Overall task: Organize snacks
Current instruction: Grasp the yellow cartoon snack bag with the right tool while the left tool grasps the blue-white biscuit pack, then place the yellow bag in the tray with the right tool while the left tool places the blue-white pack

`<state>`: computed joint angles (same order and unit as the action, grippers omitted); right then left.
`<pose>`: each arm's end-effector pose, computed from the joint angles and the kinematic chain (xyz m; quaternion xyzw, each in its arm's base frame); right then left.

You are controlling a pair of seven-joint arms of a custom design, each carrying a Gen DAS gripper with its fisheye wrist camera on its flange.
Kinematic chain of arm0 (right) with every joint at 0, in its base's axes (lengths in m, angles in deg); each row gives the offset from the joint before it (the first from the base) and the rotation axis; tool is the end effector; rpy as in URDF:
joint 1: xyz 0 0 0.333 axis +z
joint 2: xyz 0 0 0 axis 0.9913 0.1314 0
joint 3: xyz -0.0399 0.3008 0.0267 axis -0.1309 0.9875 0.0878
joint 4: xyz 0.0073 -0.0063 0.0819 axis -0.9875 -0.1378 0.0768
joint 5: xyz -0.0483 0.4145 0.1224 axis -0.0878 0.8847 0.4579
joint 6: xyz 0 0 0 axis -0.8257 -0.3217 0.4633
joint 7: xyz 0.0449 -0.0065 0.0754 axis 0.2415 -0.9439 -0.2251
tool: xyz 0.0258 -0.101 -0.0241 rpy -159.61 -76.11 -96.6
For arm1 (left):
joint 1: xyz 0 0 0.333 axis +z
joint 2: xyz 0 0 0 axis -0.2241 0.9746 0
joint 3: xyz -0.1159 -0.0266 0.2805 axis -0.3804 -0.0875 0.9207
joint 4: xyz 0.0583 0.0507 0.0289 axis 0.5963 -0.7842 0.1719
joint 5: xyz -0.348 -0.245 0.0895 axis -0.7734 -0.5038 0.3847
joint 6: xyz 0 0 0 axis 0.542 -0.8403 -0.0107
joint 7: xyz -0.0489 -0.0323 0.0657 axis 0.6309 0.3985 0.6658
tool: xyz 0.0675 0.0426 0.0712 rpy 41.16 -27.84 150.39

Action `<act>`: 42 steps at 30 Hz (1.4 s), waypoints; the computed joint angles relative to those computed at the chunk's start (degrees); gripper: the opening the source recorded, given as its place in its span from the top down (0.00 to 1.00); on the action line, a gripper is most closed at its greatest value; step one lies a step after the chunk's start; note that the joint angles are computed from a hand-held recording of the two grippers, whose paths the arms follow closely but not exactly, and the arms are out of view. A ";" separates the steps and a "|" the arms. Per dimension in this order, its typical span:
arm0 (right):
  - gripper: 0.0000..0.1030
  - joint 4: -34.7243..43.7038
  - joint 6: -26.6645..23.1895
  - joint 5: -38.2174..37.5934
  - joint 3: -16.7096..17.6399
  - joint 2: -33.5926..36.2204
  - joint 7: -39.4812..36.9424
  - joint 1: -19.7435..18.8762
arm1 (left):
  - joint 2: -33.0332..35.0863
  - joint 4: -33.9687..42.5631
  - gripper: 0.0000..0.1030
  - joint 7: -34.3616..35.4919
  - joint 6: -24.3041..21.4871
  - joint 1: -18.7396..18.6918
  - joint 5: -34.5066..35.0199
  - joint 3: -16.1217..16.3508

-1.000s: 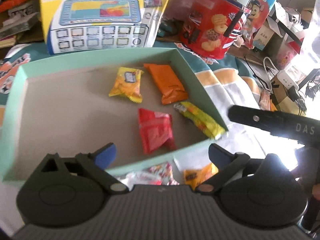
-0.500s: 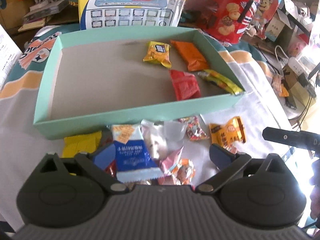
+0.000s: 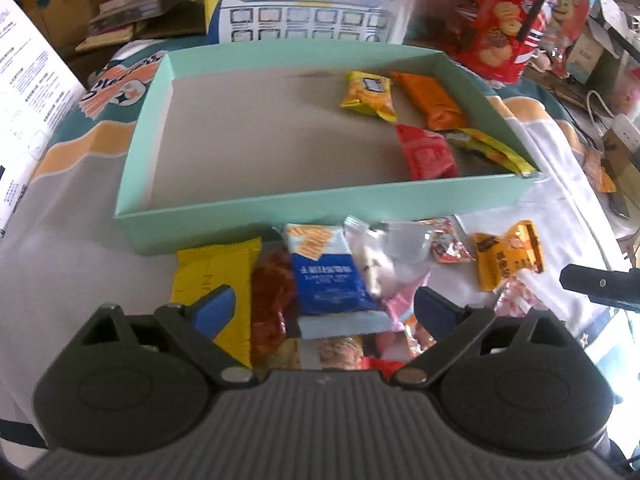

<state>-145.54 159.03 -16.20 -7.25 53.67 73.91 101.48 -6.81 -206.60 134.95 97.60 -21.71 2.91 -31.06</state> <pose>0.3880 0.1007 0.3535 -0.5992 0.7277 -0.1127 0.3142 0.4187 -0.0911 0.3764 -0.6851 0.6764 -0.2329 0.1376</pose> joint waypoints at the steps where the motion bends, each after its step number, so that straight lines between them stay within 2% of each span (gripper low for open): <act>1: 0.00 0.52 0.26 0.02 0.15 0.91 0.11 0.06 | 0.71 0.55 0.08 -0.22 -0.13 0.38 0.41 -0.34; 4: 0.08 1.86 0.96 -0.59 1.54 3.25 0.72 -0.91 | 3.57 2.89 0.19 -2.55 -1.37 2.63 3.37 -2.86; 7: 0.16 3.12 1.54 -1.62 3.08 5.32 1.57 -2.46 | 6.26 4.79 0.33 -2.39 -1.70 2.27 4.34 -2.77; 8: 0.16 3.69 1.66 -2.02 3.55 6.11 1.91 -3.01 | 7.09 5.40 0.43 -2.60 -2.14 2.52 5.11 -3.18; 12: 0.25 5.71 2.12 -2.55 2.82 9.04 1.67 -2.17 | 6.88 4.52 0.56 -2.25 -0.20 2.28 6.33 -3.01; 16: 0.25 7.98 2.69 -1.06 0.71 12.45 -0.14 0.87 | 5.97 3.82 0.56 1.39 -1.25 -0.09 1.92 0.72; 19: 0.27 8.87 4.51 -3.10 4.49 14.37 0.62 -1.81 | 6.18 3.94 0.50 2.42 -1.88 0.42 0.78 0.75; 20: 0.42 9.10 4.95 -4.22 5.96 14.85 0.98 -3.15 | 6.45 4.15 0.49 2.28 -2.15 0.79 0.78 0.41; 21: 0.72 9.21 5.09 -5.51 7.57 15.04 1.40 -4.61 | 6.78 4.37 0.49 2.03 -2.41 1.14 0.90 0.00; 22: 0.72 9.44 4.56 -6.53 8.50 15.14 1.70 -5.47 | 7.10 4.46 0.49 1.77 -2.27 1.45 1.12 -0.42; 26: 0.72 8.10 4.78 -6.46 6.70 13.81 1.96 -3.91 | 6.90 3.70 0.52 0.93 -0.48 1.99 2.24 -1.50; 29: 0.72 6.74 4.39 -4.67 2.89 12.07 1.06 -0.83 | 5.71 2.64 0.54 1.40 0.26 1.14 1.12 -0.48; 36: 0.72 4.11 5.22 -3.78 1.99 8.11 0.04 -0.10 | 0.30 -0.67 0.54 3.11 0.89 -0.24 -1.18 1.25; 42: 0.72 1.64 4.86 -2.91 -0.62 3.23 -1.49 2.27 | -5.67 -3.49 0.54 4.36 0.79 -1.68 -2.73 2.90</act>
